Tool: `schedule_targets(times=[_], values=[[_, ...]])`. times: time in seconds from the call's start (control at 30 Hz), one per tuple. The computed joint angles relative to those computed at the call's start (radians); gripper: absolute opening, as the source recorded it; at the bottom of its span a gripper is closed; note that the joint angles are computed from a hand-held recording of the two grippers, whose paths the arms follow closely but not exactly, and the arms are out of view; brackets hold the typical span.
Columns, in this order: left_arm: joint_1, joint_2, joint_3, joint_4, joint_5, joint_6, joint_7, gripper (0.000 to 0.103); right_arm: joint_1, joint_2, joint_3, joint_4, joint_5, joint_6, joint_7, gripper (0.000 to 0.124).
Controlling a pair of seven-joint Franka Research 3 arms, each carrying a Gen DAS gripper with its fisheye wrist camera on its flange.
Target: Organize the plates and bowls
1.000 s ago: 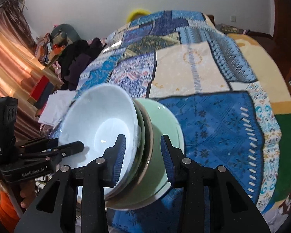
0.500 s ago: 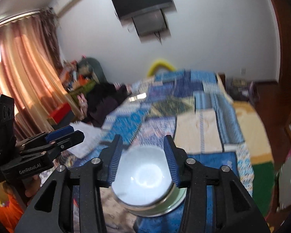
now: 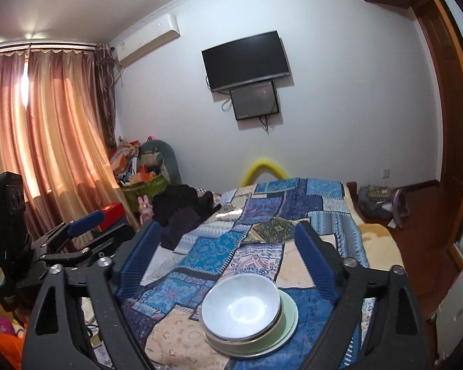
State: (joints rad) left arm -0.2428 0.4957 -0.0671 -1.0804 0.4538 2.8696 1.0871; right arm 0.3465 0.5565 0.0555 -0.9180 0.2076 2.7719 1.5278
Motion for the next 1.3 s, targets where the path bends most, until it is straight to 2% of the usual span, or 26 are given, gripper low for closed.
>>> schedule_targets(times=[0.07,0.3,0.63,1.3], values=[[-0.007,-0.020,0.016,-0.034,0.014,0.024,-0.030,0.103,0.008,-0.011,-0.008,-0.024,-0.005,0.026,0.011,0.102],[-0.018,-0.066,0.039,-0.108,0.069,0.057,-0.108,0.103,0.019,-0.038,-0.017,-0.082,-0.020,0.056,0.020,0.103],[-0.011,-0.076,0.035,-0.129,0.095,0.071,-0.135,0.103,0.017,-0.075,-0.007,-0.146,-0.018,0.083,0.005,0.103],[0.003,-0.084,0.025,-0.152,0.094,0.082,-0.134,0.103,0.017,-0.086,-0.002,-0.161,-0.008,0.090,-0.009,0.103]])
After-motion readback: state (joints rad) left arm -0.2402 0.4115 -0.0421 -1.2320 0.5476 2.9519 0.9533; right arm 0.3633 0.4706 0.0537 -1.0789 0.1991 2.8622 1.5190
